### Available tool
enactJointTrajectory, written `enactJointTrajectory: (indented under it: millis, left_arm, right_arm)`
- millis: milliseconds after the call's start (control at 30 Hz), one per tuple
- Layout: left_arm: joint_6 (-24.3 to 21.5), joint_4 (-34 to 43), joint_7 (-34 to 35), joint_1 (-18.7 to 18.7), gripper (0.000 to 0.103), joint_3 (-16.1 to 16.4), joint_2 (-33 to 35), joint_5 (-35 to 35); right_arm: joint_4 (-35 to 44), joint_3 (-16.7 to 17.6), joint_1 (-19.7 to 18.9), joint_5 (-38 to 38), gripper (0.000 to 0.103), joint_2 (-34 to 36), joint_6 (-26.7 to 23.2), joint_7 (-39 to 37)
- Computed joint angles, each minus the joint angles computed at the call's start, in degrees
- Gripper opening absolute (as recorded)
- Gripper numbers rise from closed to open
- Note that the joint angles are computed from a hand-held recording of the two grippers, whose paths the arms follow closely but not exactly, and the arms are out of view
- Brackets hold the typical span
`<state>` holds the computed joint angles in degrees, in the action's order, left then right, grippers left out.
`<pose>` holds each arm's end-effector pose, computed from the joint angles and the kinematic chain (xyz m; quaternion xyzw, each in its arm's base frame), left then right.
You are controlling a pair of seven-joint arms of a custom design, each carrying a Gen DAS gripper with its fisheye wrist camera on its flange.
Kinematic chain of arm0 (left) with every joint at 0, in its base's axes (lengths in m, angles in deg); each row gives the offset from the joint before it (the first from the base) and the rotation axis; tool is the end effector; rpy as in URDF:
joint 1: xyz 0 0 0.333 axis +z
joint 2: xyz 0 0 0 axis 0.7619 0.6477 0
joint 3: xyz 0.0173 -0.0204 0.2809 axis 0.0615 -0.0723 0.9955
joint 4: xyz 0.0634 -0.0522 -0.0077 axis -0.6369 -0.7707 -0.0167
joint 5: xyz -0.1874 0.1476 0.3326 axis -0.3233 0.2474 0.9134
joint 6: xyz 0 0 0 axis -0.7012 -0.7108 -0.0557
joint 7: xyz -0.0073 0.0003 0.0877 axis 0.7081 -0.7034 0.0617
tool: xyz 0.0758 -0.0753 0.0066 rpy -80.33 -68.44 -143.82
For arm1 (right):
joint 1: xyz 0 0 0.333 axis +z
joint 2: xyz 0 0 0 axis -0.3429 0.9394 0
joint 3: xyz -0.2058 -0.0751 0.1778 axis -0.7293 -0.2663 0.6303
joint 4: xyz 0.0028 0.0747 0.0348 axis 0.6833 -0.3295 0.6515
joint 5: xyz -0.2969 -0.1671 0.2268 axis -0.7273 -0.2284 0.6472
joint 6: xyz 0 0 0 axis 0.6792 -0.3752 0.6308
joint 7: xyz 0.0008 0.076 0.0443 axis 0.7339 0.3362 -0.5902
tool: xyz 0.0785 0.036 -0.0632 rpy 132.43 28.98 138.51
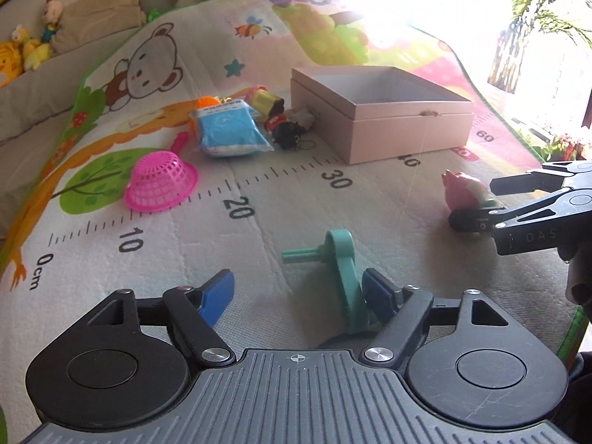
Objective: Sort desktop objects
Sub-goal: 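Lift both grippers with their toys toward the pink box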
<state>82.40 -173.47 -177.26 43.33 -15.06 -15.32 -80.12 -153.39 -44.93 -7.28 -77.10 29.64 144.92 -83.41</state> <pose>0.4728 -0.0650 0.3116 -0.3216 0.8493 -0.3905 0.1512 0.3715 0.1935 0.3068 -0.5393 0.7287 -0.3441 0.2445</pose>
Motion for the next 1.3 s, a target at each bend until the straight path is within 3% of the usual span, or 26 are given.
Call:
enactJointTrajectory:
  millis: [33, 200, 367, 633, 667, 700, 733, 867, 1000, 1100, 1300]
  left_arm:
    - [-1.5, -0.4, 0.9, 0.3, 0.099, 0.6, -0.5, -0.5]
    - [-4.5, -1.1, -1.8, 1.1, 0.1, 1.0, -1.4, 0.8]
    - [-2.2, -0.8, -5.3, -0.6, 0.1, -0.6, -0.9, 2.6]
    - [-2.2, -2.3, -5.6, -2.1, 0.1, -0.2, -2.3, 4.7]
    - [-2.8, -2.8, -5.5, -2.0, 0.1, 0.0, -2.7, 5.3]
    - [-3.1, -3.4, -5.1, -2.1, 0.1, 0.2, -3.1, 5.6]
    - [-3.0, -4.1, -4.6, -2.2, 0.1, 0.3, -3.6, 5.6]
    - [0.5, -4.8, -3.6, -3.7, 0.1, -0.5, -3.6, 3.0]
    - [4.0, -3.9, -4.4, -5.3, 0.085, -1.7, -2.5, 1.3]
    - [4.5, -3.8, -3.3, -5.7, 0.065, -1.8, -2.7, -0.1]
    - [1.9, -6.4, 1.1, -4.8, 0.061, 0.3, -8.1, -1.8]
  right_arm:
    - [-0.4, 0.0, 0.0, -0.6, 0.085, -0.6, 0.5, 0.9]
    - [-1.9, -0.1, -0.2, -3.6, 0.085, -3.1, 4.1, 3.8]
    - [-1.2, 0.2, -0.2, -4.8, 0.085, -2.8, 3.3, 2.6]
    - [2.6, -3.1, -0.8, -12.6, 0.084, 1.7, 9.5, 8.0]
    - [3.2, -3.4, -0.5, -12.9, 0.078, 2.5, 9.5, 8.1]
    - [3.7, -3.5, -0.1, -12.0, 0.061, 3.2, 9.1, 6.7]
    - [3.9, -3.7, 0.3, -10.3, 0.05, 3.7, 9.1, 4.6]
    - [2.2, -3.2, 1.0, -7.4, 0.048, 1.7, 8.1, 1.5]
    - [-2.3, -2.0, 1.4, -1.7, 0.048, -3.8, 6.9, -3.0]
    - [-5.9, -1.1, 1.0, 3.8, 0.048, -8.3, 6.8, -7.1]
    - [-11.8, 1.3, 0.8, 12.0, 0.047, -18.5, 6.7, -12.7]
